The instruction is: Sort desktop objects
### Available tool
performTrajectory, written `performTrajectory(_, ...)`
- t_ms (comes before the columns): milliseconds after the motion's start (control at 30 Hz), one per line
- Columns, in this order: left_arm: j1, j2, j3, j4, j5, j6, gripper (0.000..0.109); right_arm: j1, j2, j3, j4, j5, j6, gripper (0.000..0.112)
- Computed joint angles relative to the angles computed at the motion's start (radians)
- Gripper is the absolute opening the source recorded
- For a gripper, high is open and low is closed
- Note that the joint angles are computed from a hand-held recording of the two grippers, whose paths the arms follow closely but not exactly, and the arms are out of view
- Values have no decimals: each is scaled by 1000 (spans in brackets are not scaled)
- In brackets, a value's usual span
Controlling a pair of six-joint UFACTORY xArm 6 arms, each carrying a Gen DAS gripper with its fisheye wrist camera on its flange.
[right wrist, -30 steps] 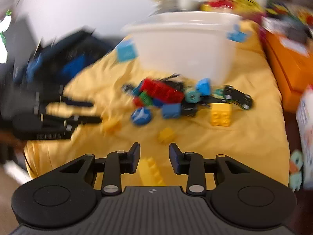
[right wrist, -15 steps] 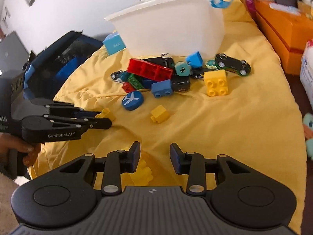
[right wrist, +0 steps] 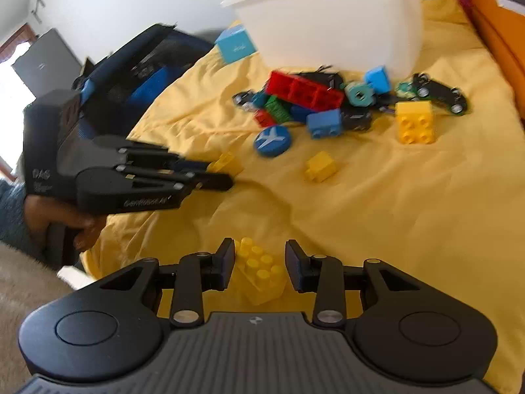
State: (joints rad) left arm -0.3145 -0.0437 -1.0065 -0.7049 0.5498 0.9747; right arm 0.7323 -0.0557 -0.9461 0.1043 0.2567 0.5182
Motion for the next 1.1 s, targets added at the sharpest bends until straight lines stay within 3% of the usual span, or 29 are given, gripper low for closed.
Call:
performTrajectory(133,2,-1,0,3,5,8,18,18,15,-20,38,37,-110,37)
performTrajectory(233,0,-3,-1,10,6,7,17,24,28,-43,-50,65,-121,35)
performTrajectory(300,-1,-5,-4,13,8,5,17,29,36,-59,-151,84,-105,33)
performTrajectory(433,-1,-23,-31,-35,14,51,17,15,38,-74,-186,92,-57,31)
performTrajectory(533,-4,-26,-81,-87,0,85,17,-18,19,-66,-235,46,37,31)
performTrajectory(633,-9,-3,-166,-129,-35,111,17,-62,8,-101,-389,32,156,31)
performTrajectory(833,-24,143,-421,-148,-110,149,17,-166,66,-304,-888,49,489,31)
performTrajectory(900,-34,221,-523,-94,-141,96,17,-184,113,-408,-1074,95,618,31)
performTrajectory(967,-44,299,-616,-36,-164,33,17,-193,169,-500,-1167,150,673,31)
performTrajectory(1100,-53,466,-802,182,-175,-201,17,-213,304,-670,-1132,221,676,31)
